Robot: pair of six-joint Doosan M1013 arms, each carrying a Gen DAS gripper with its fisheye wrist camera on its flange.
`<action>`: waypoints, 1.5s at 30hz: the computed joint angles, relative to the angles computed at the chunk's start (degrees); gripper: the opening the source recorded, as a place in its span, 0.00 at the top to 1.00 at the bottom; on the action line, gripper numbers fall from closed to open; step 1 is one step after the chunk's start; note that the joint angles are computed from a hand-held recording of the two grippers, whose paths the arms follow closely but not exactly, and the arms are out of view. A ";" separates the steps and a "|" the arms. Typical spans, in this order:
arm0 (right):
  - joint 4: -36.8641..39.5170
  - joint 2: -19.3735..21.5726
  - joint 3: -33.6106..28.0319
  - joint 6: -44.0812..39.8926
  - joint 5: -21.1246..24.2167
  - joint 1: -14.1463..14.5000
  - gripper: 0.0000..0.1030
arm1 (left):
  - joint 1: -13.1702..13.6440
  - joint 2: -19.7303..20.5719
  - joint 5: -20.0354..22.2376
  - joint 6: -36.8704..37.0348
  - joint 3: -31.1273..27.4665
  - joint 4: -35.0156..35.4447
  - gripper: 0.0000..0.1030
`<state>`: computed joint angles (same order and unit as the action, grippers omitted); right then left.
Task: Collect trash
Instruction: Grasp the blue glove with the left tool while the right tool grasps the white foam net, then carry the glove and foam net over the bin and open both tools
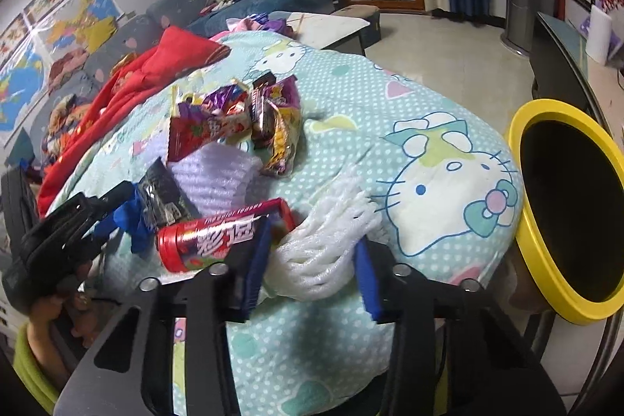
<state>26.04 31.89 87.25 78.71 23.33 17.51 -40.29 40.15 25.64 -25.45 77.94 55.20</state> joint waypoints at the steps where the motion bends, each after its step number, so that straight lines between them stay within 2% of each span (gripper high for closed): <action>1: 0.24 -0.09 0.23 -0.86 -0.26 0.04 0.70 | 0.02 0.02 -0.14 0.25 0.02 -0.14 0.76; 6: 0.28 -0.06 0.61 -2.54 -0.40 0.06 0.78 | 0.19 -0.20 -1.23 -1.05 0.62 0.69 0.90; 9: -1.08 -0.16 0.71 -2.59 -0.83 0.34 0.82 | 0.12 -0.34 -1.35 -1.97 0.75 2.06 0.94; 17: -0.12 -1.32 1.74 -4.18 -1.51 -0.06 0.86 | -1.47 -2.00 4.69 -8.98 1.58 12.93 0.95; 23: -0.27 -2.02 2.12 -4.10 -2.47 -0.30 0.86 | -2.10 -3.25 8.21 -11.91 2.31 17.66 0.95; 30: 1.34 -3.31 2.84 -5.95 -4.52 -0.64 0.87 | -2.77 -4.35 8.03 -13.58 2.72 21.93 0.95; 45: 6.61 -5.91 4.03 -12.09 -9.02 -1.75 0.87 | -4.68 -3.65 5.38 -8.76 -0.72 23.96 0.95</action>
